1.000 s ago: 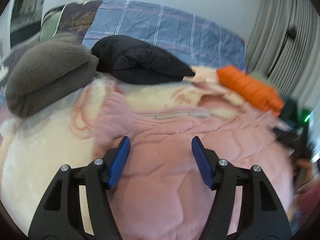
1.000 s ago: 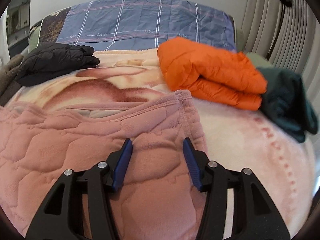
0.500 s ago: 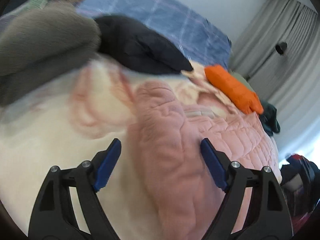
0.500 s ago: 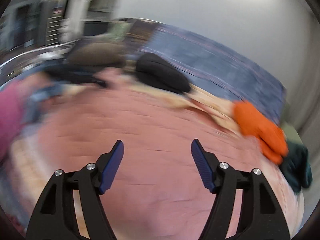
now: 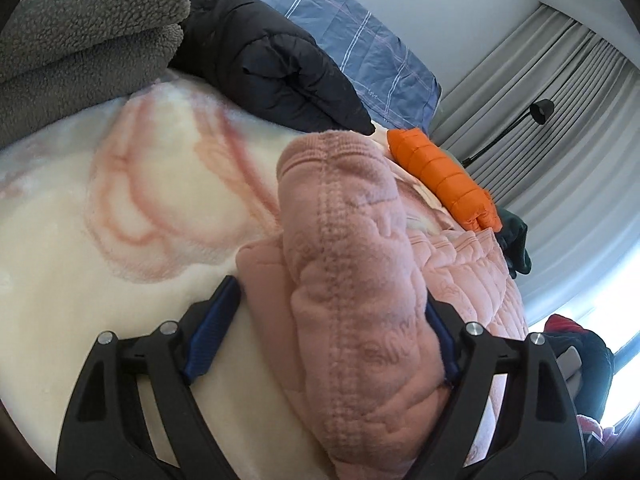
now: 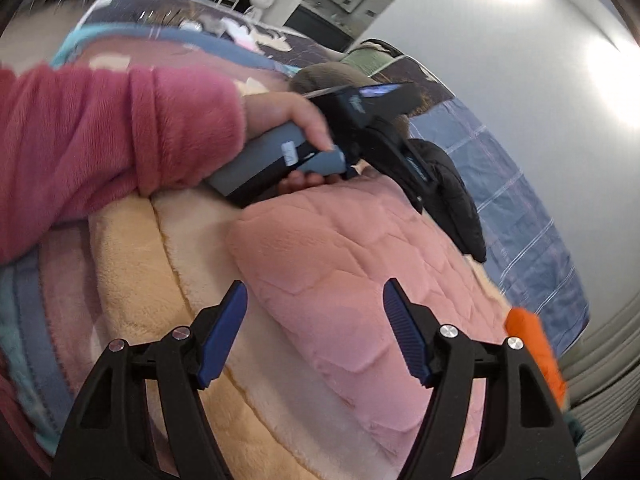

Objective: Fold large clothes

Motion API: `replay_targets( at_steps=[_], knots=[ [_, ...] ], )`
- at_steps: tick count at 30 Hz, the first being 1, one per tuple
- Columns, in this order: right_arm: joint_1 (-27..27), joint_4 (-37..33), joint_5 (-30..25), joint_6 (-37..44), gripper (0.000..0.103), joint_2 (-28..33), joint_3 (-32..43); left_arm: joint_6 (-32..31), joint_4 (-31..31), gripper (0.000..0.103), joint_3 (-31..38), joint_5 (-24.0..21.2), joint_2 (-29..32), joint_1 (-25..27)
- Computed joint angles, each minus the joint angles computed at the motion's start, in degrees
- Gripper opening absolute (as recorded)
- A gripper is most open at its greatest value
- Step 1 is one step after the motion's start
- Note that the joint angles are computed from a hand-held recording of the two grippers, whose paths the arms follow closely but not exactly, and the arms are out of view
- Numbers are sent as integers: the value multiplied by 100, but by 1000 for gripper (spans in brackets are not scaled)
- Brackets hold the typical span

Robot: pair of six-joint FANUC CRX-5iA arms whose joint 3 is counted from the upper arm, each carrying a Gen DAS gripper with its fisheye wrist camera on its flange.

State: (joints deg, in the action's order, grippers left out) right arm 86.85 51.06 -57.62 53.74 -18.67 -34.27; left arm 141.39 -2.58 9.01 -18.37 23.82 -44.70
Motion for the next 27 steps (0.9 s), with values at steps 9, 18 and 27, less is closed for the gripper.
replay_targets(
  at_steps=[9, 18, 27],
  knots=[
    [75, 188, -381, 161, 71, 519, 218, -126, 126, 85, -274, 195, -153, 36],
    [-217, 182, 112, -130, 45, 898, 422, -144, 150, 83, -311, 231, -173, 47],
    [-650, -494, 800, -1011, 28, 333, 554, 1079, -886, 39, 142, -277, -263, -111]
  ],
)
